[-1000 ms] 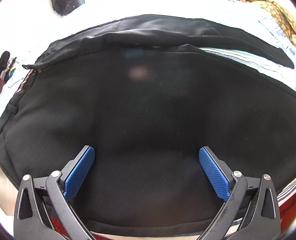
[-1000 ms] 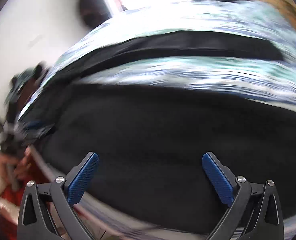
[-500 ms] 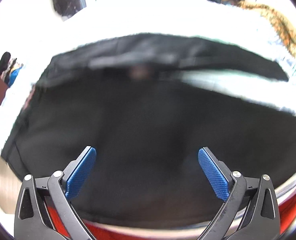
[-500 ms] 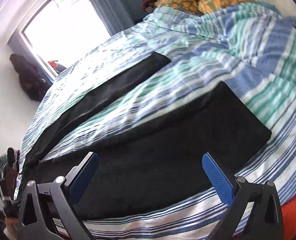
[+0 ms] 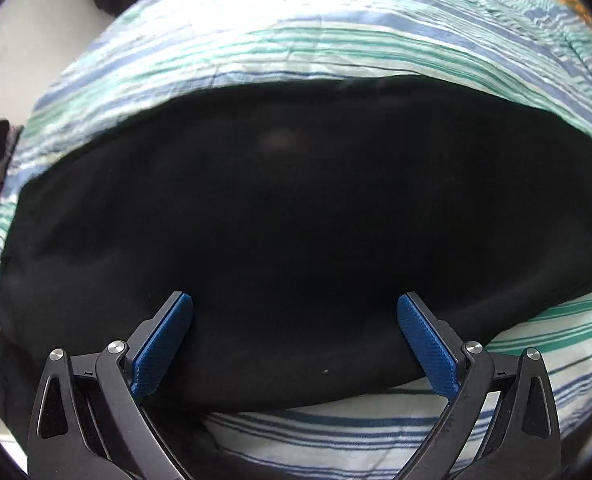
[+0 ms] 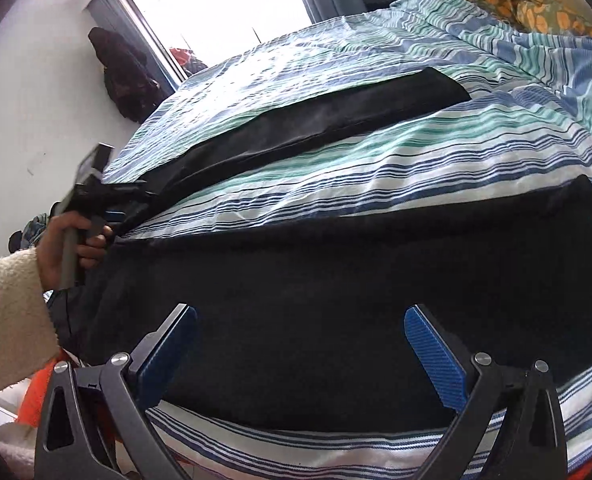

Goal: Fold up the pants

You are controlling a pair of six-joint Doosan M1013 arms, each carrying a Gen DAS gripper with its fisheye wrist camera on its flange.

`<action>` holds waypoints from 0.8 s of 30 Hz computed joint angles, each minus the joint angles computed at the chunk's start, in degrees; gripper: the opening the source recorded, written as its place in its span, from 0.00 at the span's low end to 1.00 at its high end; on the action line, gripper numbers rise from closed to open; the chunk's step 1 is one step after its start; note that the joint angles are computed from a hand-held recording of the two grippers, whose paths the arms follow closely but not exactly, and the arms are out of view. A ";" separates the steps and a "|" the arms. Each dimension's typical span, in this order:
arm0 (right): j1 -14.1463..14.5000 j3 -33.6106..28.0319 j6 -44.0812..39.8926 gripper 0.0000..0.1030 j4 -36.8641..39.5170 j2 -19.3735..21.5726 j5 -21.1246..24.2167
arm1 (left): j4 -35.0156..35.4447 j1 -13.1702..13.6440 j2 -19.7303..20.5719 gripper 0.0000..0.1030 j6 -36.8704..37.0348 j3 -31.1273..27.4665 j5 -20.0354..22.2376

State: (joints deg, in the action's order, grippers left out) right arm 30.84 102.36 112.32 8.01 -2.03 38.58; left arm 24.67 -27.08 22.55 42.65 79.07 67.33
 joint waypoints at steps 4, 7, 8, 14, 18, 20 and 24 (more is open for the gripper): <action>-1.26 0.28 -3.28 1.00 4.40 0.06 -0.47 | -5.50 -1.23 0.22 0.98 3.12 -1.68 -5.24; -2.30 0.10 -6.61 1.00 8.78 0.51 -0.64 | -9.03 -2.15 3.23 0.99 3.84 -5.90 -4.64; -2.49 0.03 -7.25 1.00 9.68 0.68 -0.60 | -11.45 -2.31 4.34 0.99 3.15 -7.19 -4.97; -2.48 0.06 -8.12 1.00 9.82 0.53 -2.10 | -11.98 -7.24 11.73 0.99 2.15 -18.10 -3.52; -2.82 1.45 -2.95 1.00 5.53 -1.22 -5.09 | -16.15 -9.67 15.89 0.99 13.50 -25.89 -0.73; -3.66 2.12 -0.22 1.00 5.28 -1.81 -6.18 | -14.69 -10.47 15.66 0.98 14.05 -26.21 -0.03; -3.76 2.25 3.16 1.00 2.53 -2.25 -6.60 | -12.86 -9.70 9.21 0.98 8.77 -17.72 -4.99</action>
